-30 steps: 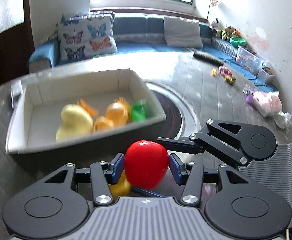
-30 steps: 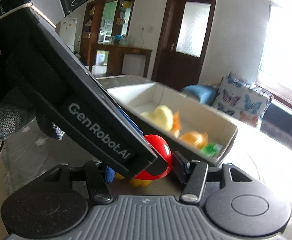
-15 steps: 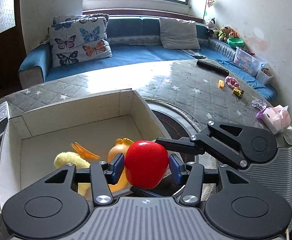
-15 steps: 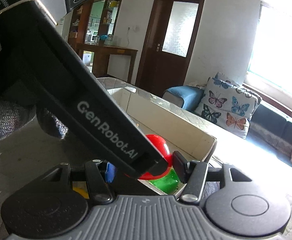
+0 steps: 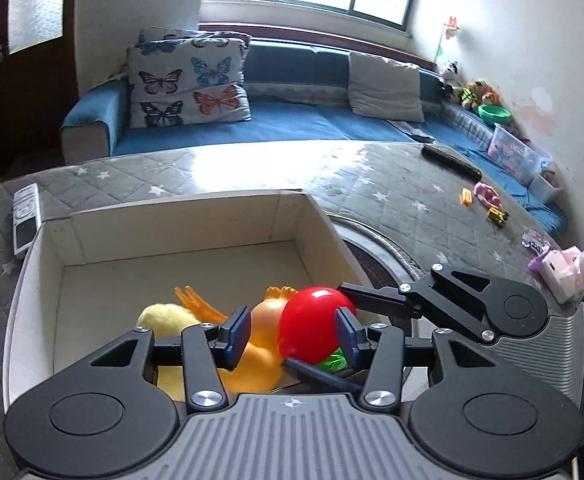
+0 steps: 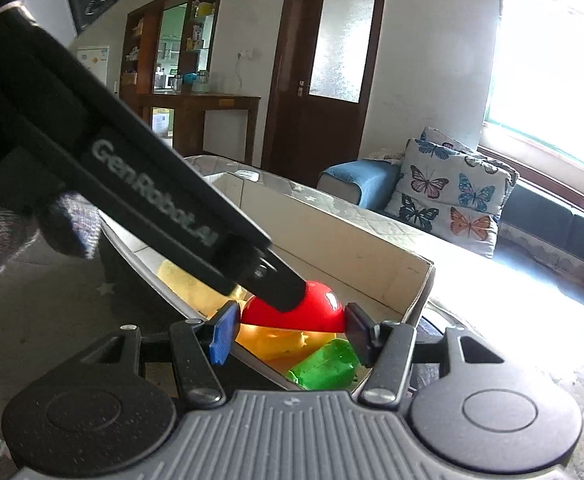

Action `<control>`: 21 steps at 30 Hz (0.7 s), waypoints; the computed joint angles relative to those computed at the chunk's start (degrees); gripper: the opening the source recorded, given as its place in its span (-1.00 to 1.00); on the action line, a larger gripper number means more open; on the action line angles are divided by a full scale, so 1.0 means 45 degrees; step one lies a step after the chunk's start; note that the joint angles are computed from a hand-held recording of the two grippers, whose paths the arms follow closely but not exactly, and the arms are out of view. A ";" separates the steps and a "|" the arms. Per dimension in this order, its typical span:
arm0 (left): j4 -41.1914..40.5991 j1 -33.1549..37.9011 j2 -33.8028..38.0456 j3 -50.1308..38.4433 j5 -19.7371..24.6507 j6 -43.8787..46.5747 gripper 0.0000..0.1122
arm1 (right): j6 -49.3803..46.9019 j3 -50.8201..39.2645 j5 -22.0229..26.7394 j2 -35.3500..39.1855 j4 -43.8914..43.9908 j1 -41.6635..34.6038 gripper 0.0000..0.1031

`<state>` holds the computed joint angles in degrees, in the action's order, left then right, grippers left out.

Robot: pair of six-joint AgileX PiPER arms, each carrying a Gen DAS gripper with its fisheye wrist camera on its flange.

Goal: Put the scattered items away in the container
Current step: 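Carry the red ball over the box and release it inside, then move the left gripper down to the yellow rubber duck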

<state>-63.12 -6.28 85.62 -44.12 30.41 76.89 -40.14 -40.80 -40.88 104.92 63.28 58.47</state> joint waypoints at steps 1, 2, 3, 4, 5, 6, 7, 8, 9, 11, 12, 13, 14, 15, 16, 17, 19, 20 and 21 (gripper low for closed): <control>-0.0076 0.0077 -0.0034 0.0069 -0.0006 0.0036 -0.12 | 0.0070 -0.0002 0.0026 0.0016 -0.0052 -0.0039 0.12; -0.0139 0.0167 -0.0075 0.0140 0.0001 0.0068 -0.13 | 0.0153 0.0009 0.0067 0.0019 -0.0129 -0.0093 0.13; -0.0209 0.0280 -0.0115 0.0202 0.0040 0.0135 -0.13 | 0.0066 -0.0007 0.0017 0.0037 0.0012 -0.0064 0.12; -0.0294 0.0379 -0.0179 0.0277 0.0072 0.0200 -0.13 | -0.0093 -0.0036 -0.0068 0.0059 0.0244 0.0000 0.12; -0.0408 0.0488 -0.0258 0.0368 0.0107 0.0289 -0.13 | -0.0233 -0.0044 -0.0145 0.0050 0.0505 0.0074 0.13; -0.0526 0.0604 -0.0332 0.0448 0.0156 0.0381 -0.13 | -0.0364 -0.0045 -0.0220 0.0029 0.0776 0.0153 0.13; -0.0625 0.0717 -0.0398 0.0518 0.0216 0.0455 -0.13 | -0.0492 -0.0046 -0.0297 0.0008 0.1044 0.0231 0.15; -0.0708 0.0824 -0.0477 0.0600 0.0270 0.0527 -0.13 | -0.0399 0.0027 -0.0316 -0.0060 0.1066 0.0266 0.15; -0.0774 0.0911 -0.0558 0.0683 0.0289 0.0574 -0.13 | -0.0163 0.0143 -0.0295 -0.0134 0.0912 0.0259 0.15; -0.0814 0.1025 -0.0709 0.0840 0.0238 0.0550 -0.13 | 0.0039 0.0325 -0.0412 -0.0227 0.0827 0.0324 0.16; -0.0844 0.1085 -0.0799 0.0933 0.0215 0.0556 -0.13 | 0.0070 0.0400 -0.0484 -0.0278 0.0874 0.0399 0.16; -0.0907 0.1152 -0.0897 0.1040 0.0216 0.0616 -0.13 | 0.0085 0.0471 -0.0556 -0.0333 0.0948 0.0488 0.16; -0.0991 0.1258 -0.1022 0.1179 0.0252 0.0718 -0.13 | 0.0123 0.0574 -0.0629 -0.0420 0.1008 0.0602 0.16; -0.1087 0.1367 -0.1168 0.1342 0.0292 0.0823 -0.13 | 0.0129 0.0662 -0.0712 -0.0495 0.1115 0.0741 0.16; -0.1180 0.1460 -0.1298 0.1492 0.0320 0.0900 -0.13 | 0.0102 0.0718 -0.0798 -0.0554 0.1299 0.0933 0.16; -0.1249 0.1554 -0.1415 0.1627 0.0354 0.0948 -0.13 | 0.0164 0.0788 -0.0821 -0.0604 0.1354 0.1038 0.16; -0.1355 0.1739 -0.1666 0.1916 0.0426 0.1033 -0.13 | 0.0293 0.0892 -0.0925 -0.0653 0.1494 0.1243 0.16; -0.1404 0.1830 -0.1795 0.2069 0.0453 0.1076 -0.13 | 0.0305 0.0949 -0.1009 -0.0696 0.1663 0.1416 0.16; -0.1457 0.1915 -0.1932 0.2238 0.0457 0.1125 -0.13 | 0.0399 0.1012 -0.1005 -0.0735 0.1700 0.1501 0.16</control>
<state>-69.67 2.34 76.93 -34.05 32.46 81.95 -38.34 -36.25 -45.40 101.62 70.93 65.23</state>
